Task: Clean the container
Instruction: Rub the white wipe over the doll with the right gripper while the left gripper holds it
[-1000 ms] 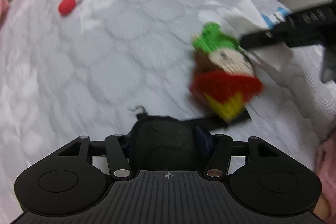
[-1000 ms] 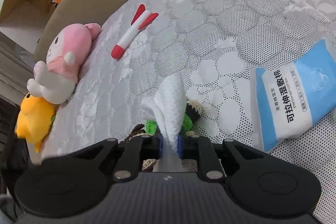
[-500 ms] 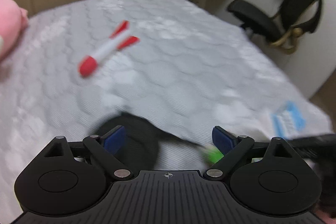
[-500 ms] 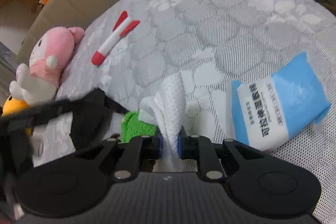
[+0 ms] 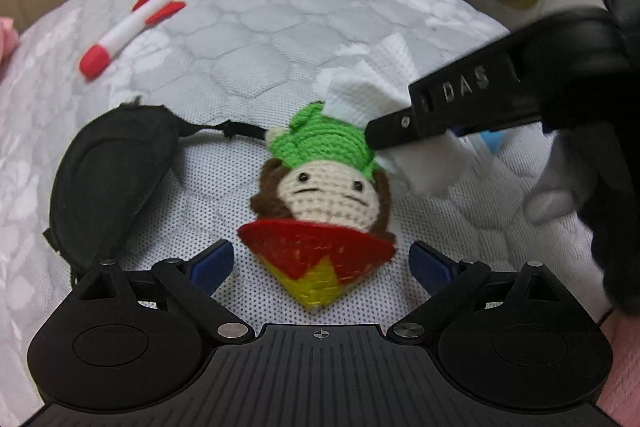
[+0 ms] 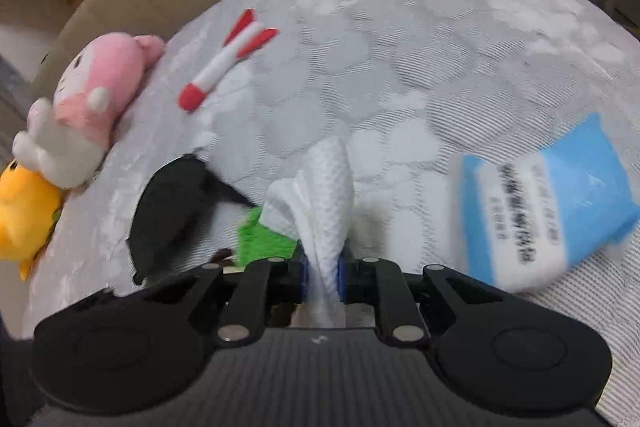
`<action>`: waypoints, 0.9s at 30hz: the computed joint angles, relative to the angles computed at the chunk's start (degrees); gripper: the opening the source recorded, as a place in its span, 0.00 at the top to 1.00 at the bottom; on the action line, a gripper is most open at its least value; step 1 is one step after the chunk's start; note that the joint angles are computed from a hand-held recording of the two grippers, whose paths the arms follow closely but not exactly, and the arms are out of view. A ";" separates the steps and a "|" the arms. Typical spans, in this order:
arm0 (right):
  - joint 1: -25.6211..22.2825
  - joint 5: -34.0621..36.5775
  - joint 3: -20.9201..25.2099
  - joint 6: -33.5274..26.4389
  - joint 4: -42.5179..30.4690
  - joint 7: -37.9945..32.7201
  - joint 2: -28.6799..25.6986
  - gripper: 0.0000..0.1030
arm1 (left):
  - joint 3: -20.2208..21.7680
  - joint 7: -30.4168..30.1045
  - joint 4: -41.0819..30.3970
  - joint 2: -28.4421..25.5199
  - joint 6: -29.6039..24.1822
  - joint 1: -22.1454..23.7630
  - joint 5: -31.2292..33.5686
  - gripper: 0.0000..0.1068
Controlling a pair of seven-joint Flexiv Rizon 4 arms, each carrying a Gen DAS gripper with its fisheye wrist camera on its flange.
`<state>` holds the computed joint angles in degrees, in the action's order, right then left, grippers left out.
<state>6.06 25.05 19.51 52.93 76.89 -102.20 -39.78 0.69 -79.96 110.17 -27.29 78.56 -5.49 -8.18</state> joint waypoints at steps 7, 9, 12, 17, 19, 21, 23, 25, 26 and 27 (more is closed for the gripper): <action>-3.04 2.73 2.17 -1.78 -0.04 -1.82 1.08 0.84 | -1.89 -0.97 0.51 -0.68 -4.13 1.92 -3.64 0.05; -5.70 6.64 4.79 -5.47 -0.53 -6.10 1.92 0.84 | -2.44 -0.14 0.99 -0.77 -3.21 2.46 -4.04 0.04; -6.40 9.83 5.26 -11.60 -1.35 -9.01 2.36 0.84 | -1.47 0.04 0.44 -1.09 -3.86 1.65 -3.06 0.04; -1.56 8.50 1.08 -5.90 1.80 -12.44 4.23 0.63 | -0.29 -0.54 -0.40 -1.48 -4.81 0.76 -1.39 0.04; -0.05 7.39 0.19 -1.00 3.40 -14.18 4.86 0.62 | -0.34 -0.53 -0.65 -1.63 -5.06 0.90 -1.34 0.04; 1.04 6.15 -0.22 2.18 3.36 -14.49 4.24 0.62 | 0.12 -0.92 -1.13 -1.88 -5.41 0.55 -0.83 0.04; 1.23 5.48 0.01 1.77 1.38 -12.94 2.53 0.67 | 0.55 -1.45 -1.57 -2.05 -5.82 0.21 -0.32 0.04; 0.79 5.45 0.58 -0.39 -1.08 -11.04 0.62 0.76 | 0.61 -1.72 -1.87 -2.20 -6.09 0.19 -0.05 0.04; 1.01 5.39 0.42 0.30 -1.22 -10.11 0.29 0.85 | 0.54 -1.72 -1.95 -2.25 -6.14 0.29 -0.01 0.04; 0.80 5.47 0.58 0.69 -1.06 -9.63 0.33 0.86 | 0.41 -1.63 -1.90 -2.24 -6.11 0.44 0.00 0.04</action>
<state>6.86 30.52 20.09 53.62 75.84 -111.83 -39.46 1.10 -81.59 108.28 -29.53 72.45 -5.06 -8.18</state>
